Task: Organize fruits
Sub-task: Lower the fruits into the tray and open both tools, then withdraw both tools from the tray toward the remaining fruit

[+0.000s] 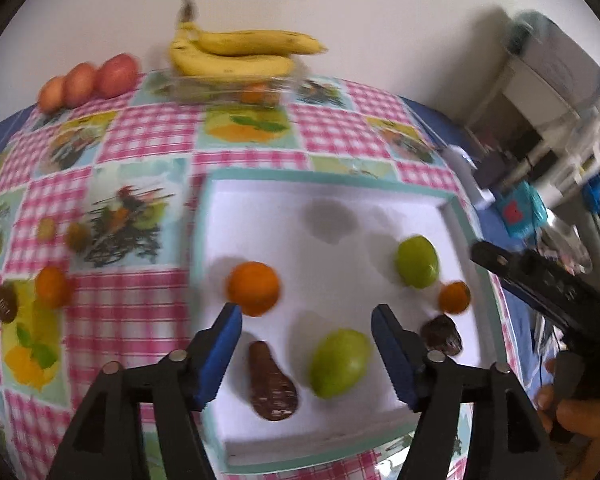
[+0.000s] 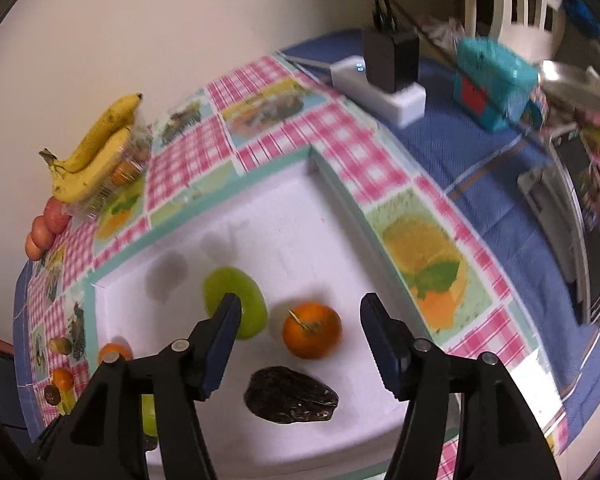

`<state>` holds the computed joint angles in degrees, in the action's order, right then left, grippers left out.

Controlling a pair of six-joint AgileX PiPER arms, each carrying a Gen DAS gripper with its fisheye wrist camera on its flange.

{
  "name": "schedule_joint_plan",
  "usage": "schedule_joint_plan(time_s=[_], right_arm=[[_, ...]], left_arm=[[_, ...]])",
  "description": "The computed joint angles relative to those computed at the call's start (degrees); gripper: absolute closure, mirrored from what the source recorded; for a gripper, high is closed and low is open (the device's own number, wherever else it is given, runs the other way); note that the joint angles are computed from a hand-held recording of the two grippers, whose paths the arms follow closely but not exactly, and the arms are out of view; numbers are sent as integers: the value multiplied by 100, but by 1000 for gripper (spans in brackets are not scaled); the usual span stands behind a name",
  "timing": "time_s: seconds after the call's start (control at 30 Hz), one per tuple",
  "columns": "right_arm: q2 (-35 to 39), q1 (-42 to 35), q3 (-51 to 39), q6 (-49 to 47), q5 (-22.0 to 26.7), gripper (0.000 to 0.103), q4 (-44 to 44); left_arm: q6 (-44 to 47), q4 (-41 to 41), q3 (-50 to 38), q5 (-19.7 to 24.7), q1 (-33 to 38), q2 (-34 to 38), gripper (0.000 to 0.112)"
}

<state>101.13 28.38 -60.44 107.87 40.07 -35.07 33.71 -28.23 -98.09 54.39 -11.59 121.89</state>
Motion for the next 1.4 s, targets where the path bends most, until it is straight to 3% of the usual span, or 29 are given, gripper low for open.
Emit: schedule_joint_plan(time_s=[0.1, 0.27, 0.53, 0.83, 1.13, 1.33, 1.4], right_arm=[[-49, 93, -158, -18, 224, 33, -126], [-16, 219, -484, -306, 546, 33, -126], [384, 301, -1136, -1026, 664, 33, 174], [890, 474, -1949, -1837, 476, 33, 562], [1072, 604, -2441, -1856, 582, 33, 580], [1334, 635, -2815, -2176, 766, 33, 757], [1403, 635, -2889, -2268, 839, 28, 820]], left_arm=[[-569, 333, -340, 31, 138, 123, 39], [-1591, 1008, -965, 76, 462, 411, 34], [-2157, 1300, -1800, 447, 932, 894, 32], [-2313, 1529, -2548, 650, 1260, 1253, 31], [-2214, 1660, -2992, 849, 1339, 1518, 29], [-2026, 1670, -2959, 964, 1264, 1567, 19], [-1958, 1734, -2819, 875, 1213, 1511, 16]])
